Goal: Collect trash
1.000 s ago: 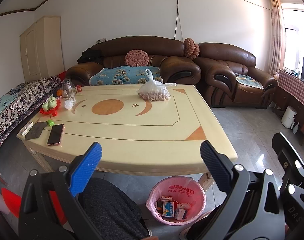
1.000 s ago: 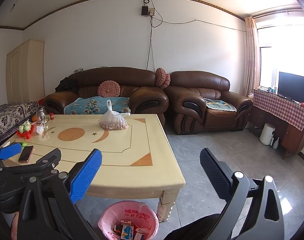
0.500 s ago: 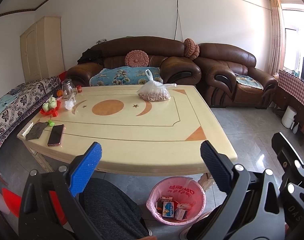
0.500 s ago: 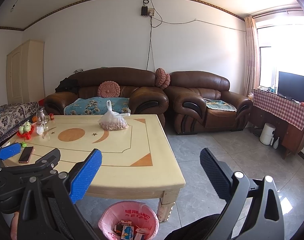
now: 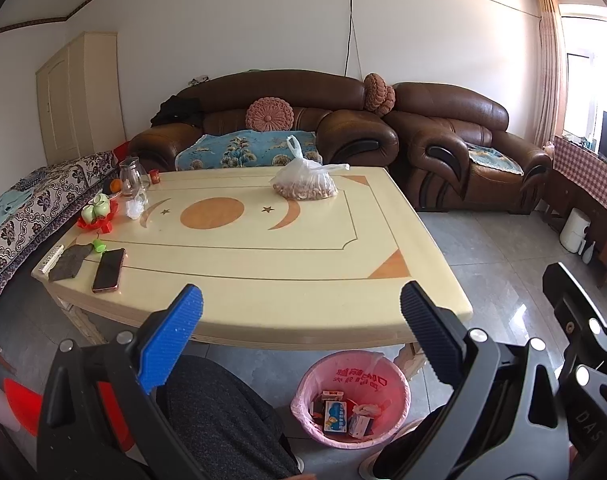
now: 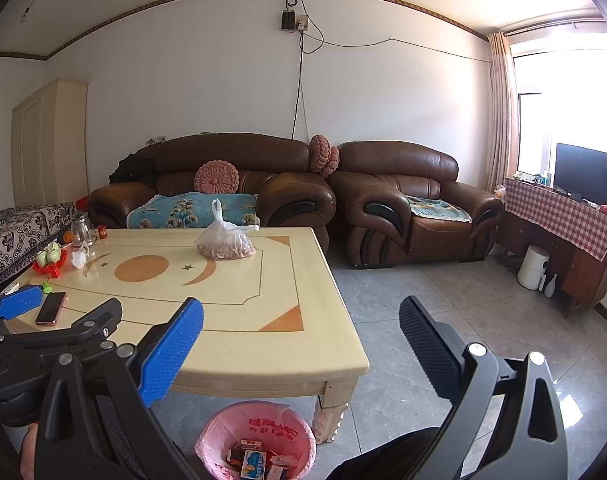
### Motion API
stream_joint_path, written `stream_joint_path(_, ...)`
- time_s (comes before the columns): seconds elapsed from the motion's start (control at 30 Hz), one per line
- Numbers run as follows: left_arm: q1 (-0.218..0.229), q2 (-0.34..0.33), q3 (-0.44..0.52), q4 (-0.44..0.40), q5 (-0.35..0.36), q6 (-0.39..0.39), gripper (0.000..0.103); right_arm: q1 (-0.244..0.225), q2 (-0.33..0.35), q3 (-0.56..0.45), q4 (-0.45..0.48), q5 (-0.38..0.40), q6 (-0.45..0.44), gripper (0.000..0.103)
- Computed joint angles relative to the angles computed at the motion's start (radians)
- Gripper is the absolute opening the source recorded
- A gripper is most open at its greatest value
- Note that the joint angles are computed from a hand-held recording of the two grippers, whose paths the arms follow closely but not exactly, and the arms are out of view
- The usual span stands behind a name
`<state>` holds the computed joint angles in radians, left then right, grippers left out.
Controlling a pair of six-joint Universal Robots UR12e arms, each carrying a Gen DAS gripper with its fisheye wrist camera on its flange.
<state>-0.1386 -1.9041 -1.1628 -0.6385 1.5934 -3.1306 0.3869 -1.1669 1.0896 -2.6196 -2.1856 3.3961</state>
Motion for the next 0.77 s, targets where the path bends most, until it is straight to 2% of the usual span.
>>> stream_joint_path(0.23, 0.009, -0.001, 0.005, -0.018, -0.033, 0.003, 0.097, 0.0, 0.002, -0.004, 0.003, 0.004, 0.001, 0.096)
stream_joint_path(0.6, -0.001, -0.002, 0.005, -0.006, 0.012, 0.011, 0.097, 0.0, 0.005, -0.008, 0.007, 0.003, 0.002, 0.096)
stream_joint_path(0.77, -0.001, -0.003, 0.01, -0.017, 0.009, 0.008, 0.097, -0.001, 0.004, -0.005, 0.005, 0.004, 0.002, 0.096)
